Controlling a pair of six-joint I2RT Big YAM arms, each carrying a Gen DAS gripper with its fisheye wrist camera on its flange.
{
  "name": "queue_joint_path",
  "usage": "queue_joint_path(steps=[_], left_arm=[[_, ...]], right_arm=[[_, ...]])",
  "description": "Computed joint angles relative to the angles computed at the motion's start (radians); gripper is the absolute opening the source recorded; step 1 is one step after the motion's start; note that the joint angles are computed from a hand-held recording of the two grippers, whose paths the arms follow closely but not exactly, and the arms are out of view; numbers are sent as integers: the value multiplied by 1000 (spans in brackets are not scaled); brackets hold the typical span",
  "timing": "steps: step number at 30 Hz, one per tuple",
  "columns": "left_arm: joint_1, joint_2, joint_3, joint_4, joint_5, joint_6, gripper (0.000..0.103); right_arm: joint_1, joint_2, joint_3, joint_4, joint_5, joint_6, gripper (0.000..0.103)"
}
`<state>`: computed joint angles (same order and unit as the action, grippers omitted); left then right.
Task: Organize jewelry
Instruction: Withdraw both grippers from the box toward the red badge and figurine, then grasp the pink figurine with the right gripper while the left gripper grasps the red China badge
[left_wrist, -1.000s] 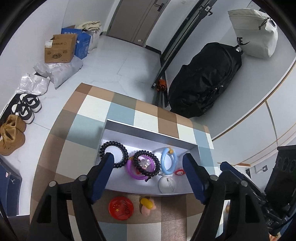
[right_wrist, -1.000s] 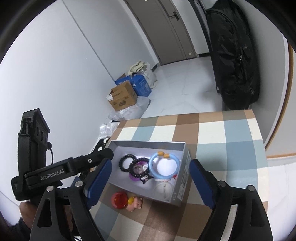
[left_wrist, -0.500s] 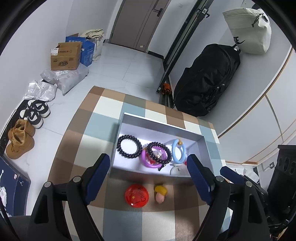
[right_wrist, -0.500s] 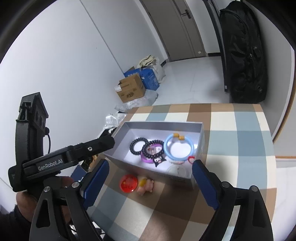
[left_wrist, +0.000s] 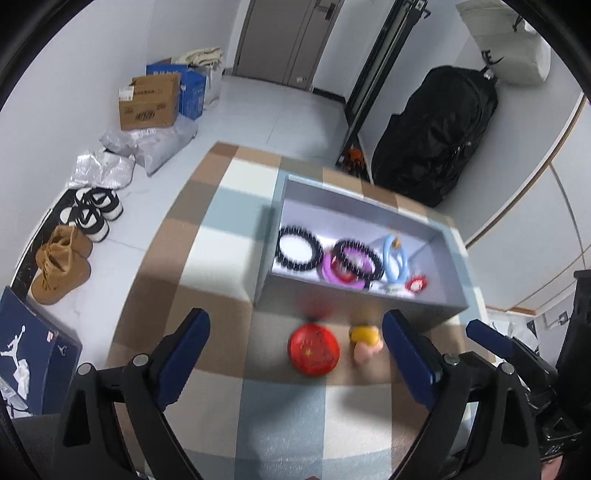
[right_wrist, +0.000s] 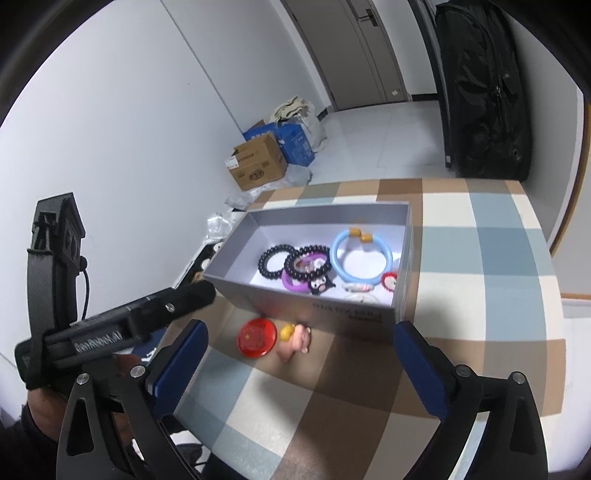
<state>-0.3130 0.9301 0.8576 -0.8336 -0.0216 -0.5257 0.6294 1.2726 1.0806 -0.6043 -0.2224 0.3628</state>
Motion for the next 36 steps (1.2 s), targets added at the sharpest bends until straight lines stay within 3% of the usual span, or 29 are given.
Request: queue_joint_path(steps=[7,13,20,27,30,34,36], left_arm=[[24,-36,-12,-19,5,-11,92],[18,-35,4,-50,-71,34,92],[62,-38,-9,-62,-39,47,92],[104,-39,-13,-71,-17,59,92],[121,-45,-14,-68,-8,61,92],[143,-54,-19,-63,-6,69,92],[159,-53,-22,-63,14,67,92]], right_arm=[[10,17,-1,-37,12,0,103],[2,55,15,-77,-34,20,103],[25,95,41,-82,-48,4,98],[32,140,63,-92,-43,27,65],[37,151,75,-95,-28,33,42],[43,160,80,-94,-9,39,27],[46,162,83,-95,-1,38,25]])
